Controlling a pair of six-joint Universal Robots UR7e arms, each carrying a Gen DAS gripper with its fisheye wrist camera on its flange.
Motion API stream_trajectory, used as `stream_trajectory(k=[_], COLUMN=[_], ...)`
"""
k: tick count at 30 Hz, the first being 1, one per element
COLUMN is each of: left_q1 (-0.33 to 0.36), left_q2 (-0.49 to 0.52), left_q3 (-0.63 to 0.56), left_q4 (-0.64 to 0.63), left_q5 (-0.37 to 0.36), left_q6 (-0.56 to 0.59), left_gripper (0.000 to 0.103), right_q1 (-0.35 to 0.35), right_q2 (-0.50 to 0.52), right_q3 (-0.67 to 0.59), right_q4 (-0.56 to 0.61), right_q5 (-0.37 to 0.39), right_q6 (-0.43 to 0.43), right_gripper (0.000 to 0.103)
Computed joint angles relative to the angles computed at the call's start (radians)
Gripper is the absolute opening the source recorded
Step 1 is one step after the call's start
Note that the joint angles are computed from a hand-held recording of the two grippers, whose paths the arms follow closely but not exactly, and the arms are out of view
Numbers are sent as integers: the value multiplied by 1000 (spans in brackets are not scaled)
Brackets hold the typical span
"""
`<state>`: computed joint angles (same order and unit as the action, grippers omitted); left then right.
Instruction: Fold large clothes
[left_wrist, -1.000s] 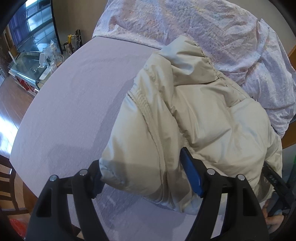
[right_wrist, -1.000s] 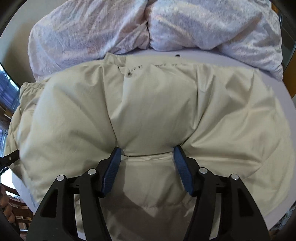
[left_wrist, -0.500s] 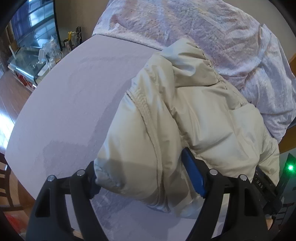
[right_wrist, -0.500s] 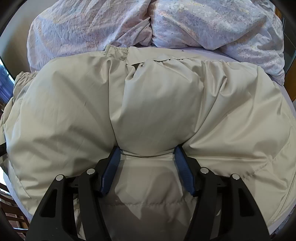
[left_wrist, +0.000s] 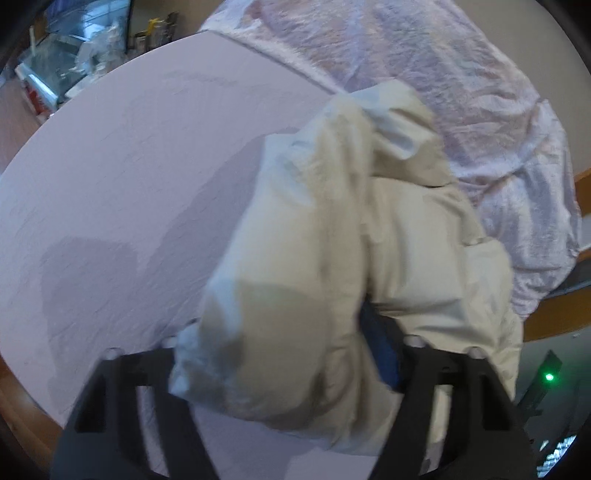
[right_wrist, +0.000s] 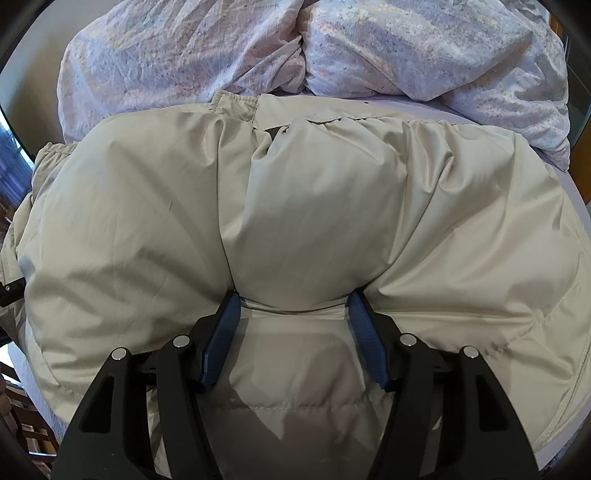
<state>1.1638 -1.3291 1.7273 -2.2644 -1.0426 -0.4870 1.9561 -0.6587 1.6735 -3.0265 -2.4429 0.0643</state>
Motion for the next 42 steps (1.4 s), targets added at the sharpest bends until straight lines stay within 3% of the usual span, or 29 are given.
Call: stream_trajectory(k=[4, 10, 17, 25, 34, 42], left_q1=[-12, -38, -114, -221, -322, -389], left_q2=[0, -11, -32, -22, 28, 73], left_q3=[-4, 10, 17, 14, 13, 23], left_q4=[-13, -43, -122, -191, -230, -256], left_q5=[7, 22, 13, -50, -103, -101], left_q6=[19, 44, 123, 209, 277, 298], left_gripper=[38, 24, 22, 22, 22, 24], right_q1=[0, 3, 4, -6, -25, -31], right_q2=[2, 9, 11, -8, -72, -175], right_q3=[3, 4, 9, 36, 88, 182], right_q4=[-15, -37, -59, -105, -105, -109], right_q5=[-2, -7, -10, 35, 106, 153], right_q6=[-11, -30, -41, -66, -71, -56], right_gripper=[63, 63, 63, 63, 63, 63])
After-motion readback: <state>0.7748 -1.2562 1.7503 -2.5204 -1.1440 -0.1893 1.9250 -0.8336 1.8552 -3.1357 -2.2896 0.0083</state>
